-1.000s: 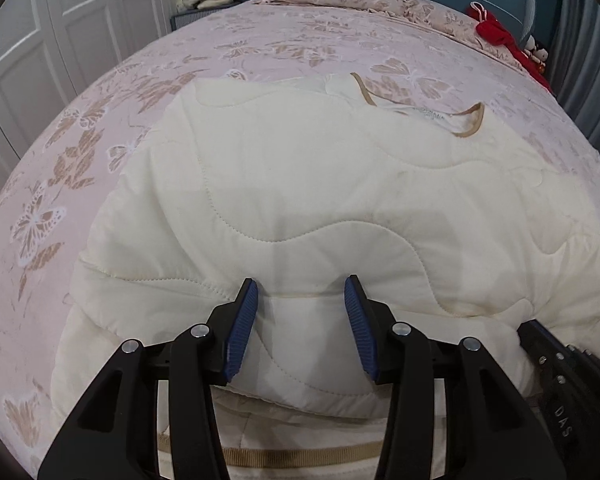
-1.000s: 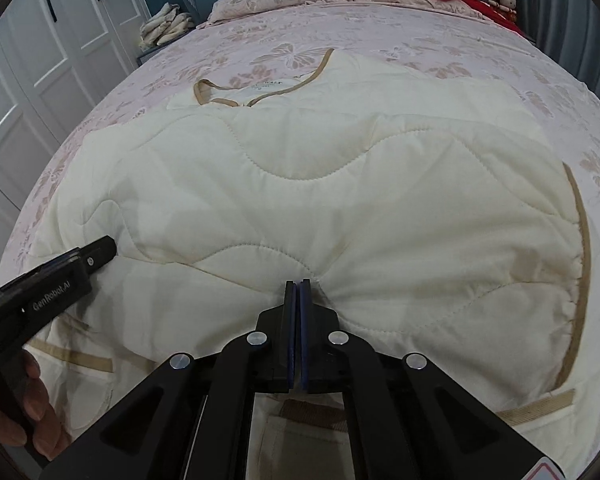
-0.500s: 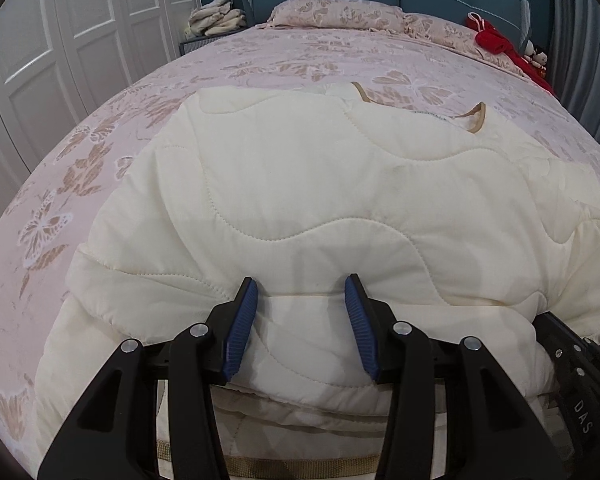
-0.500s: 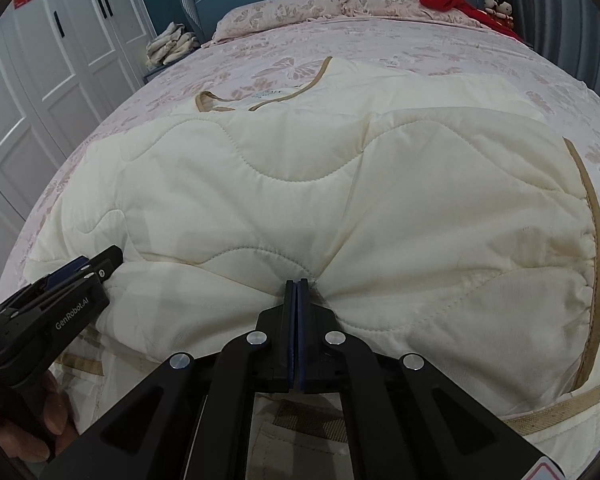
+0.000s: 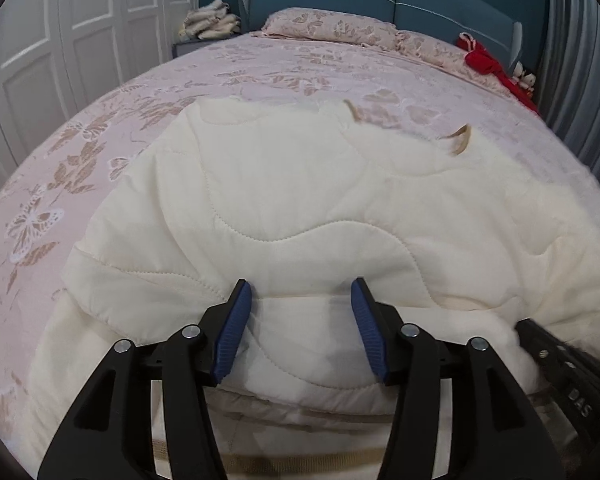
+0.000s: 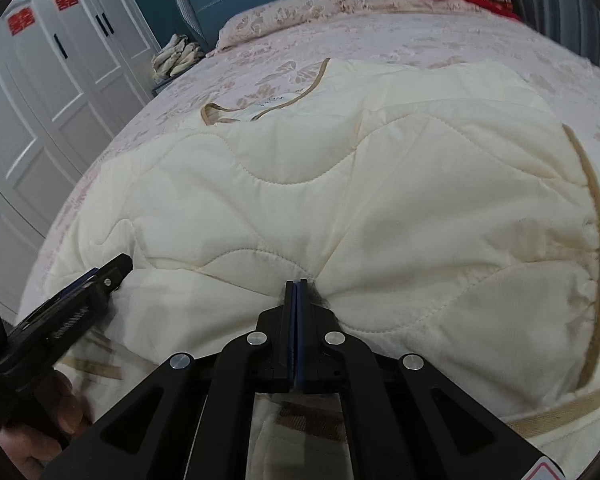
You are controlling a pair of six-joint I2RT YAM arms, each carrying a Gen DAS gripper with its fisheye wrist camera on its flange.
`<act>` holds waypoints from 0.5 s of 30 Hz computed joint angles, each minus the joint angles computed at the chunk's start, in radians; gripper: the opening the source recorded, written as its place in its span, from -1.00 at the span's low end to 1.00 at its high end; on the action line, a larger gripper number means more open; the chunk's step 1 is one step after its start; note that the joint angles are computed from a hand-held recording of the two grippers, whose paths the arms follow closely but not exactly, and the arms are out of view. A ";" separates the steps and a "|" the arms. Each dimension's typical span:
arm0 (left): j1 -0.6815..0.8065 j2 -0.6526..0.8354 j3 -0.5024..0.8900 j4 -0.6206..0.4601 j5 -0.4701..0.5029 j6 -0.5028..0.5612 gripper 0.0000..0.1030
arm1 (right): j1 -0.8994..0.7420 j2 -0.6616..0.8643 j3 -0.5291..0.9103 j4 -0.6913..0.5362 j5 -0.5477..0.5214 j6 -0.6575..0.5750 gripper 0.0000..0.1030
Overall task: Fold large clothes
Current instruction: 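Lift the hem and fold it toward the collar with the right tool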
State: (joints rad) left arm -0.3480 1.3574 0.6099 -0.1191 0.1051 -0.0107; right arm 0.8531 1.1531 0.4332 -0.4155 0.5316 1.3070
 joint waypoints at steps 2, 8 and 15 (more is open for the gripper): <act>0.062 -0.049 0.049 -0.084 0.066 0.030 -0.02 | 0.010 -0.004 0.091 -0.150 -0.010 -0.020 -0.76; 0.186 0.159 0.421 -0.251 0.168 0.054 0.21 | -0.132 -0.016 0.270 -0.167 -0.016 -0.267 0.10; 0.178 0.629 0.978 -0.455 0.149 -0.019 0.28 | -0.543 0.381 0.519 0.181 -0.418 -0.519 0.13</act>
State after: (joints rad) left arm -0.1697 1.9863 1.5877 -0.5742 0.2545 -0.0297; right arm 0.3102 1.5343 0.9527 -0.2345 0.1137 0.7882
